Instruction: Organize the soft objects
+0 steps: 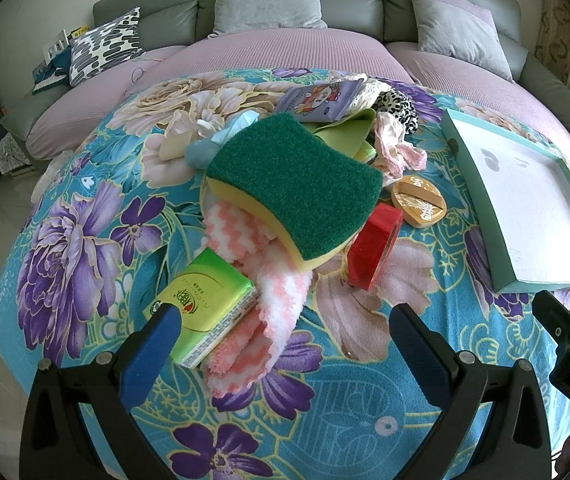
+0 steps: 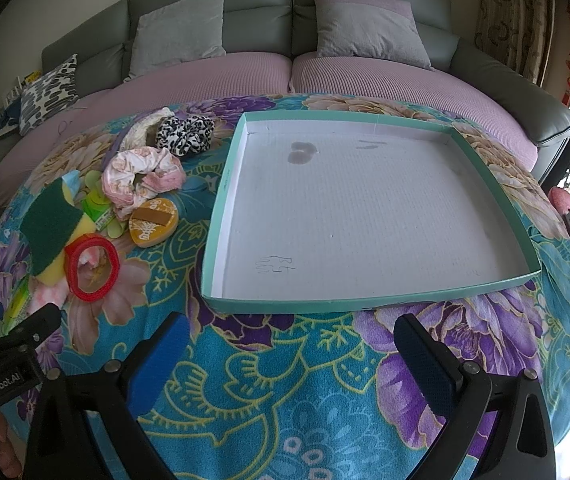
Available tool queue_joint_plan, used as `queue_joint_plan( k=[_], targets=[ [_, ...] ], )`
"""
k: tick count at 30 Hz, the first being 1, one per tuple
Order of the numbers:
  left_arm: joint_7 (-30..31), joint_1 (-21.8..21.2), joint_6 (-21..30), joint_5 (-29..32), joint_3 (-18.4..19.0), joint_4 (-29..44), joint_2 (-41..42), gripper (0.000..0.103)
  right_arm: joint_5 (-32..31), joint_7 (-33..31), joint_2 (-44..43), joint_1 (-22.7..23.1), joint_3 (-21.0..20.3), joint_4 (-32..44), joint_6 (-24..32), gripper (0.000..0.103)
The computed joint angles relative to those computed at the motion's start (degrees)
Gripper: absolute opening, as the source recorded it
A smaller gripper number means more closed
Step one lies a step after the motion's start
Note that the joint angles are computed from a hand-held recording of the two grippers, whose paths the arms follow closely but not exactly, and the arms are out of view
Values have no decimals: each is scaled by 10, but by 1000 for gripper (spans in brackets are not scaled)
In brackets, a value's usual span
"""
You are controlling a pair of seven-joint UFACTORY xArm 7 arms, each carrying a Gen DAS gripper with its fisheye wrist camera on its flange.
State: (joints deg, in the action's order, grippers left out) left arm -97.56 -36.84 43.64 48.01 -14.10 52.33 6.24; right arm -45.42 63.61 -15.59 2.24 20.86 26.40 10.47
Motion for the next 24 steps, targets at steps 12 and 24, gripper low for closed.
queue_joint_plan(
  k=[12,24],
  targets=[
    [7,2,6,-7,-3,-3,-10,103,4,-6,-1,6,-4,2,7,103],
    [50,19,30,-8,-22,-68,-82,103,8,-7,-19,10,21,24,-16,103]
  ],
)
